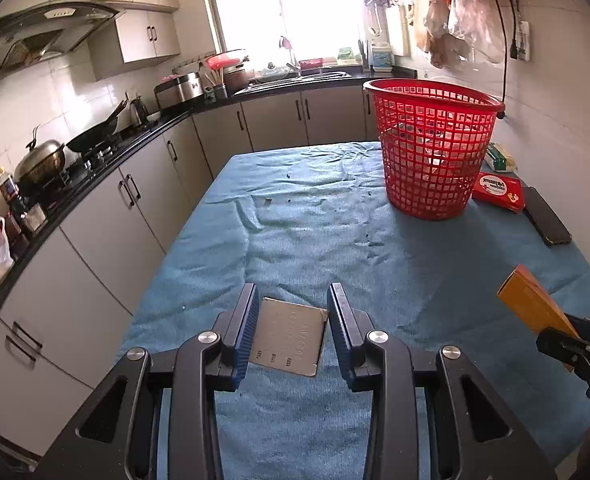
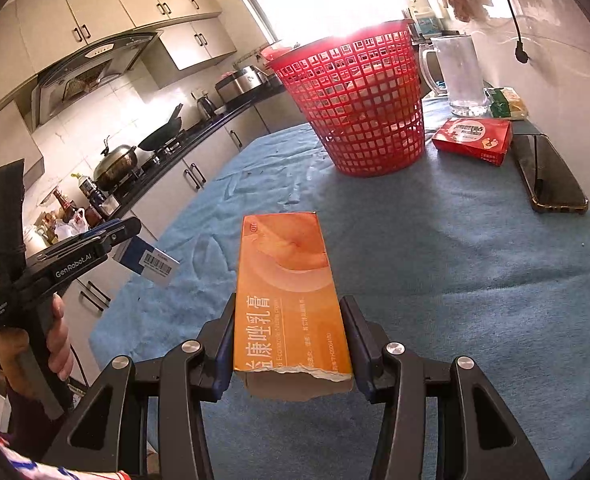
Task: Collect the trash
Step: 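Lift the orange box and small card off the table with both grippers, then carry both items over the red basket and open both grippers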
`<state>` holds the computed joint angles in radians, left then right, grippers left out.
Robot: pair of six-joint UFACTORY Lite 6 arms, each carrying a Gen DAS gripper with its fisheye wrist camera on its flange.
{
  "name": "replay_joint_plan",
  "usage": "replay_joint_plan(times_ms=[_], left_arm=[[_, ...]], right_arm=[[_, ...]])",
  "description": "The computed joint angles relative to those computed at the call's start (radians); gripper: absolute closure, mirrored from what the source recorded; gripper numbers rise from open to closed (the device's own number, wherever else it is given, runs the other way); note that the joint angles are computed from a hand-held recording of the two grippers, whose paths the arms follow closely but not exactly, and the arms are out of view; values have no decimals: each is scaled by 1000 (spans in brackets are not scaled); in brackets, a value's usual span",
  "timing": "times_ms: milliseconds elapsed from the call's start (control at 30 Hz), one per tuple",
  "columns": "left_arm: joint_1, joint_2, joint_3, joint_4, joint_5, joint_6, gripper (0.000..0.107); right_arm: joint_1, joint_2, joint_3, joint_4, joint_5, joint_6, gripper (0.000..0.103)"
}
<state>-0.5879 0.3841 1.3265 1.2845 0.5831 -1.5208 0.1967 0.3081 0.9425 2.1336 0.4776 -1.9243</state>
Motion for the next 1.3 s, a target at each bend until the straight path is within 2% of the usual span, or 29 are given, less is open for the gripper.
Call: replay_joint_plan(times_ms=[533,967,1167,1300], left_arm=[[16,49,92,-60,-28,131,73],[45,76,172,-133,-71,256,73],[84,98,290,-333,-117,487,73],[117,133,443,-534,-117,718,73]], right_arm=[[-27,2,6,-8,21,37,51],[-48,8,50,-80,52,146,51],[-54,-6,101,-140,28,204,51],[-66,-8,180,-212,-8,268,51]])
